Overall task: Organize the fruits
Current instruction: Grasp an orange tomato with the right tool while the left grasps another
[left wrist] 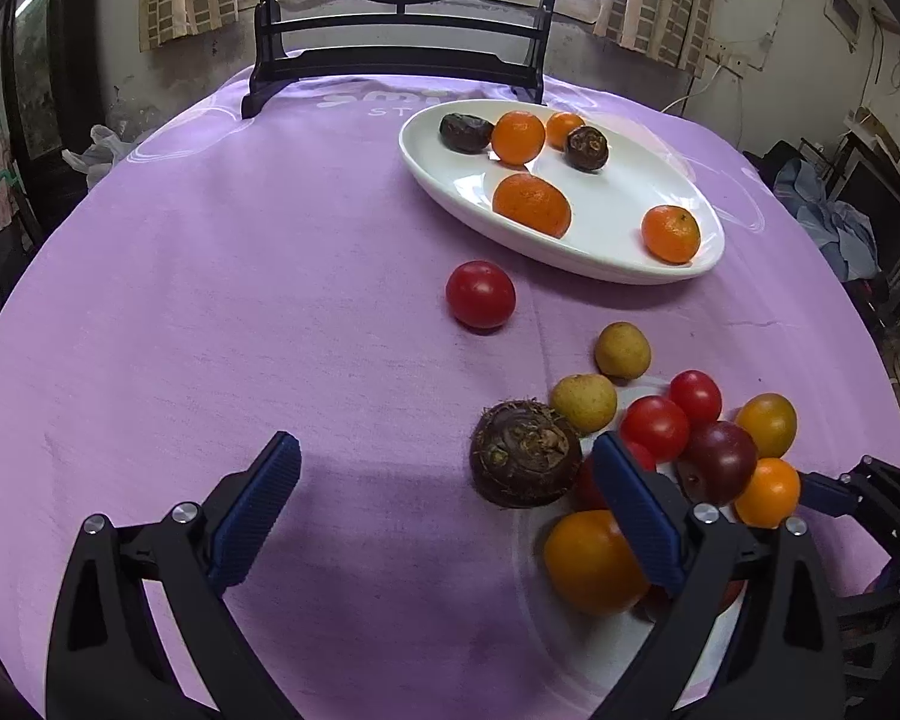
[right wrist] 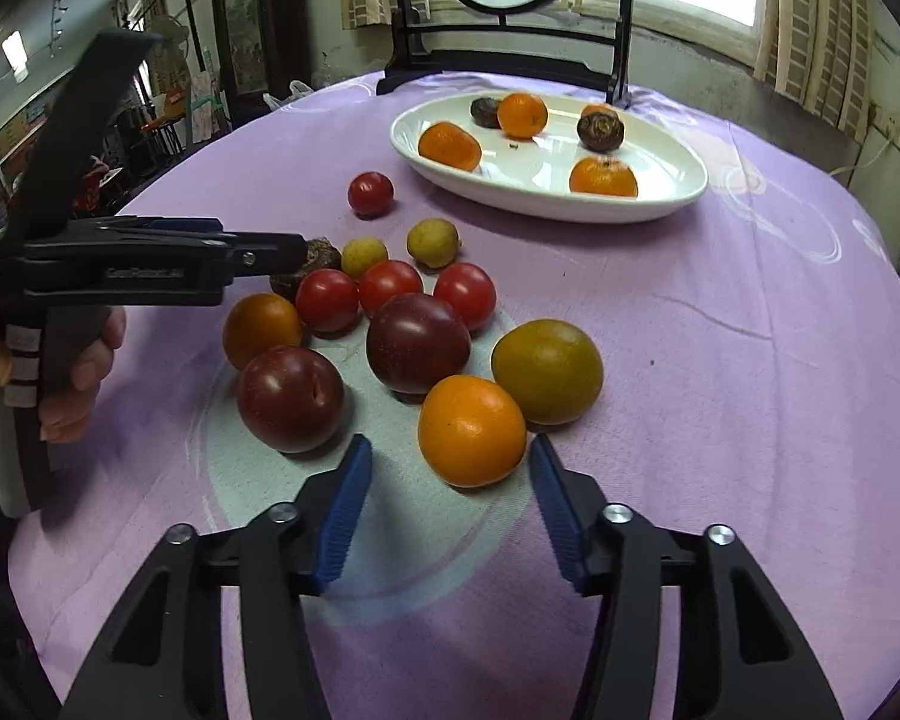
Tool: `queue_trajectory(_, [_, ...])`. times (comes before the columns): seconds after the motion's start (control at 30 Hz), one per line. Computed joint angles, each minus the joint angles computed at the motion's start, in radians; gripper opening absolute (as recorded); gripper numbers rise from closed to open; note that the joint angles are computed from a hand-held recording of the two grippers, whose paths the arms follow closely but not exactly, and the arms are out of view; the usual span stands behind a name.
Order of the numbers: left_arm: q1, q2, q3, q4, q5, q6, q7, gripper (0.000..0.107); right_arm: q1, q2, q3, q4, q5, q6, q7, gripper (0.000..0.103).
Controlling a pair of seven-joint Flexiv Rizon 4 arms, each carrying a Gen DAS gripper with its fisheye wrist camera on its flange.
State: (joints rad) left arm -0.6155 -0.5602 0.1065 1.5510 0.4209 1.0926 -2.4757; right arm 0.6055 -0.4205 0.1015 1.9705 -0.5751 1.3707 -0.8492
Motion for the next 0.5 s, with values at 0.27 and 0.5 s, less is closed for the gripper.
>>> queue_trajectory(0.27, [0.005, 0.003, -0.008, 0.007, -0.004, 0.014, 0.01, 0.095, 0.01, 0.005, -0.03, 0.015, -0.042, 0.023, 0.064, 0.037])
queue_trajectory(0.5, [0.04, 0.025, -0.053, 0.053, -0.055, 0.073, 0.1, 0.095, 0.008, 0.018, -0.036, 0.024, -0.058, 0.022, 0.064, 0.037])
